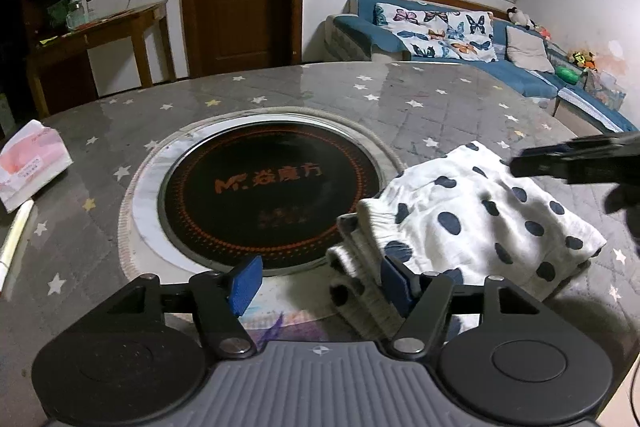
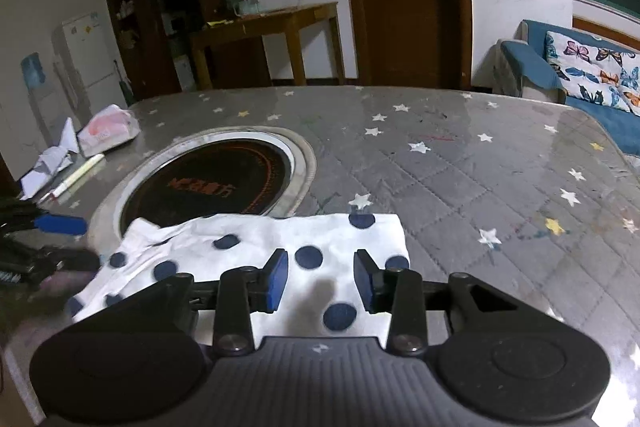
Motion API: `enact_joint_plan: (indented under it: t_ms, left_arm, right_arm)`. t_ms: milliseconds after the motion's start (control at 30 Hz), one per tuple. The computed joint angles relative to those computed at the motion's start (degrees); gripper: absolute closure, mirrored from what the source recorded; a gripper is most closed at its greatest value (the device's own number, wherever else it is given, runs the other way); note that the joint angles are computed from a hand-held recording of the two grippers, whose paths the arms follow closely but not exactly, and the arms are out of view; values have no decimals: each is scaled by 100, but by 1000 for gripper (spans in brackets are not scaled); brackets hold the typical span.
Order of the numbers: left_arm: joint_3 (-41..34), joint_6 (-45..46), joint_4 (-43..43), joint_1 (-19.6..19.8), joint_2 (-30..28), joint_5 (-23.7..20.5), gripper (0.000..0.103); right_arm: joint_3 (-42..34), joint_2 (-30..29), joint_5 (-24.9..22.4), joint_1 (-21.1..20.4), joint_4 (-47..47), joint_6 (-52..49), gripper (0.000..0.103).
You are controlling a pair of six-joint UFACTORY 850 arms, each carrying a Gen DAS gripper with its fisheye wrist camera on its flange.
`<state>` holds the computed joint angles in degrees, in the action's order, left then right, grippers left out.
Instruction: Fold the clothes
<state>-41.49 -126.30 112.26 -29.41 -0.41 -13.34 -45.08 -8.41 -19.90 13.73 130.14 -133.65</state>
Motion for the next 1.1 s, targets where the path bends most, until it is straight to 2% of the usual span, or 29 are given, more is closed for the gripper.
enact_joint_plan:
  t_ms: [233,367,433,500,567,867,967,1033,1100]
  left_arm:
    - [-99,-188,215,-75,-222,57,34]
    - [-81,-254,325,-75,-250,53,34]
    - [-70,-227,281,-71,-223,49,34]
    - [-64,-185,218,-71,-192,42,34]
    - [-64,-196,198,-72,-170,35,34]
    - [-65,-284,139,-74,-187,44,34]
    - [-45,-400,230,-64,-187,54,34]
    - [-37,-384,186,-55,-178,68,33]
    - [-30,-362,130,-50,-155,77,34]
  right_arm:
    - [-393,-536,253,107,335,-253,67]
    - [-427,-640,354,165,780,-742,66]
    - [-354,-567,326,196,1074,-1084,66]
    - [-225,-401,223,227,975,-1084,66]
    - [-96,-233,122,262,866,-1080,61]
    - [563,364,-548,684,-254,-591,60]
    - [645,297,-504,891,-283,-706,60]
    - [684,253,-304,1080,341,-1383,60]
    - [707,303,-278,1118,543,-1632,60]
